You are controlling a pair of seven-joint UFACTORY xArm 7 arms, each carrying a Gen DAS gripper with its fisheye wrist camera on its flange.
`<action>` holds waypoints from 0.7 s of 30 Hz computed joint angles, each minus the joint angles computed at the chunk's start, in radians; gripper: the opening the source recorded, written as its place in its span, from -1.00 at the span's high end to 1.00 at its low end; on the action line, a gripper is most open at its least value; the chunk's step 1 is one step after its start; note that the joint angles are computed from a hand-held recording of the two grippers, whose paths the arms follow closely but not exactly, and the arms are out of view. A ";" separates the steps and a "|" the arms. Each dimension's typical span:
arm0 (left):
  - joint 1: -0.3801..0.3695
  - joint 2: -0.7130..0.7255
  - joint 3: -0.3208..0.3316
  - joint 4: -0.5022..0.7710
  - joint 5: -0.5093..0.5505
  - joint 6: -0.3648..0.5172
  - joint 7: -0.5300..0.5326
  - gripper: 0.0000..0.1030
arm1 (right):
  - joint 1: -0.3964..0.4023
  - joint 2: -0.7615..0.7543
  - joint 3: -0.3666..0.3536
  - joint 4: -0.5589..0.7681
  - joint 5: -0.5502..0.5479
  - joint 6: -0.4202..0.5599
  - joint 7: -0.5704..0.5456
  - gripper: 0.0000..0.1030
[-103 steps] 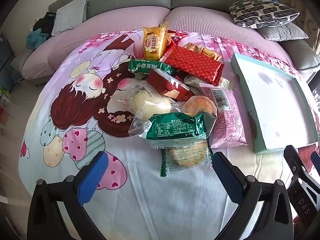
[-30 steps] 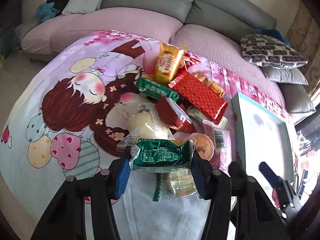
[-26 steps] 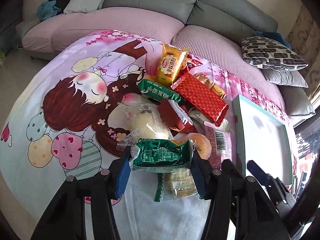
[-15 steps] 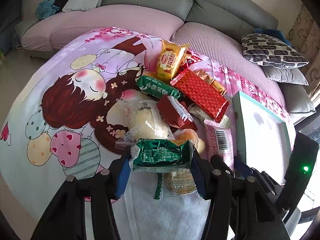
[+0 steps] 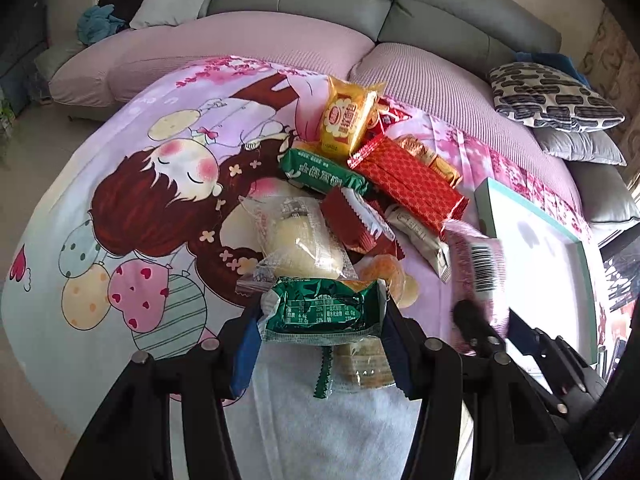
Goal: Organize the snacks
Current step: 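Carry both packs over the tray and open both tools to drop them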
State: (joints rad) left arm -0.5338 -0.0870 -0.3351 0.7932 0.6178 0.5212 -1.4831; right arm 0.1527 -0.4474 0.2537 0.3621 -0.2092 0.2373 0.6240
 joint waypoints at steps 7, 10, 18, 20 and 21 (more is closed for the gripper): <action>0.004 -0.032 -0.021 0.030 0.054 0.036 -0.051 -0.10 | -0.021 -0.096 -0.008 -0.025 0.004 -0.010 0.001 0.21; 0.003 -0.020 -0.031 0.082 0.087 0.067 -0.048 -0.10 | -0.042 -0.122 -0.013 -0.034 0.003 -0.017 -0.007 0.21; -0.070 0.154 -0.003 0.318 0.139 0.102 0.053 -0.10 | -0.232 -0.213 0.004 -0.062 -0.045 0.013 0.046 0.21; -0.100 0.218 0.013 0.389 0.132 0.099 0.096 -0.10 | -0.278 -0.227 -0.009 -0.070 -0.054 0.017 0.053 0.21; -0.116 0.243 0.021 0.419 0.129 0.100 0.114 -0.10 | -0.288 -0.232 -0.033 -0.078 -0.051 0.012 0.045 0.21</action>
